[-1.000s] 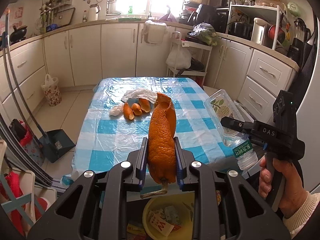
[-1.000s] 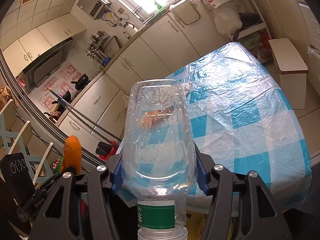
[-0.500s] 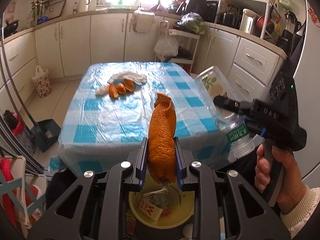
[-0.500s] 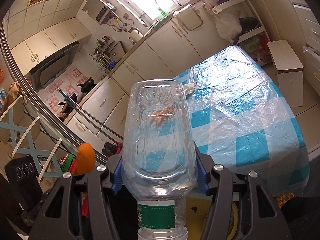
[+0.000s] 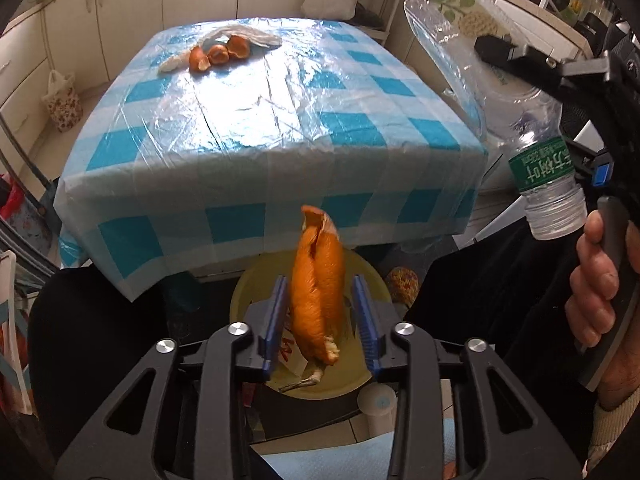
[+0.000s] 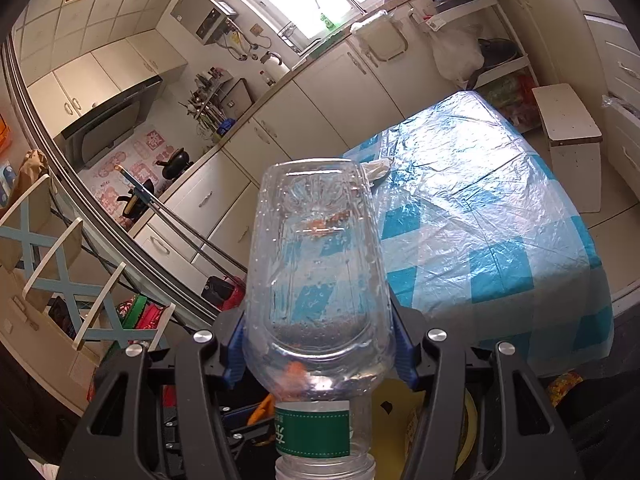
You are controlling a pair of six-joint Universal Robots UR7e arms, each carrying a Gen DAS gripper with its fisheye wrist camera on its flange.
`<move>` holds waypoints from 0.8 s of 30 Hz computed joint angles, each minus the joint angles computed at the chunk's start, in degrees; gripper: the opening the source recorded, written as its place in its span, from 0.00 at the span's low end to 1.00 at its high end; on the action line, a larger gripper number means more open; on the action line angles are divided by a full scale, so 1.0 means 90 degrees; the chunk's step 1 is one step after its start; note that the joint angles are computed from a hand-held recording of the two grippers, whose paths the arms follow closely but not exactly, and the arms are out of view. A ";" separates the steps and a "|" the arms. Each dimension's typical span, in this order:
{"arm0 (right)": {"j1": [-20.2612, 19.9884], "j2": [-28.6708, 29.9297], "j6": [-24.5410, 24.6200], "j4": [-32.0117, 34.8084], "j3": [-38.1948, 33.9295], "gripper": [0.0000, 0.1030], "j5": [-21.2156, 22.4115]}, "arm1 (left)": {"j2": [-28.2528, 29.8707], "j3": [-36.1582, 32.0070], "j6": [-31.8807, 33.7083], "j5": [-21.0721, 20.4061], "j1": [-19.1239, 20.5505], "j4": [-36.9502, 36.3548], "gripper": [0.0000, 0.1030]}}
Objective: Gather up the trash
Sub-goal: 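Carry the peel and bottle over the yellow basin and open both tools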
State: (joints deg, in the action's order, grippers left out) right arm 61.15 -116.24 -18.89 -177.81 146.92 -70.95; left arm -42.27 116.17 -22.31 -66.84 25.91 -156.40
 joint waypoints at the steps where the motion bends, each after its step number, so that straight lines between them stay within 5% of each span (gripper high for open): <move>1: 0.0053 0.0042 -0.0022 -0.0032 0.0007 0.55 -0.0078 | 0.0018 0.0008 -0.0034 0.0089 -0.0021 0.0025 0.44; 10: 0.0558 0.0566 -0.0037 -0.0353 -0.0009 0.55 -0.0778 | -0.0313 0.0199 -0.0456 0.0985 -0.0160 -0.0406 0.69; 18: 0.1013 0.0940 -0.0144 -0.0427 -0.0041 0.55 -0.1431 | -0.0662 0.0563 -0.0880 0.2312 -0.0418 -0.1229 0.82; 24: 0.1206 0.1189 -0.0188 -0.0465 -0.0091 0.55 -0.1770 | -0.0804 0.0692 -0.0819 0.2683 -0.0571 -0.1588 0.85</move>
State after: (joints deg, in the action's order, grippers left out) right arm 72.00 -105.53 -20.59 -181.99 146.11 -86.88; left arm -49.51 122.40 -29.68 -42.69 20.77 -170.69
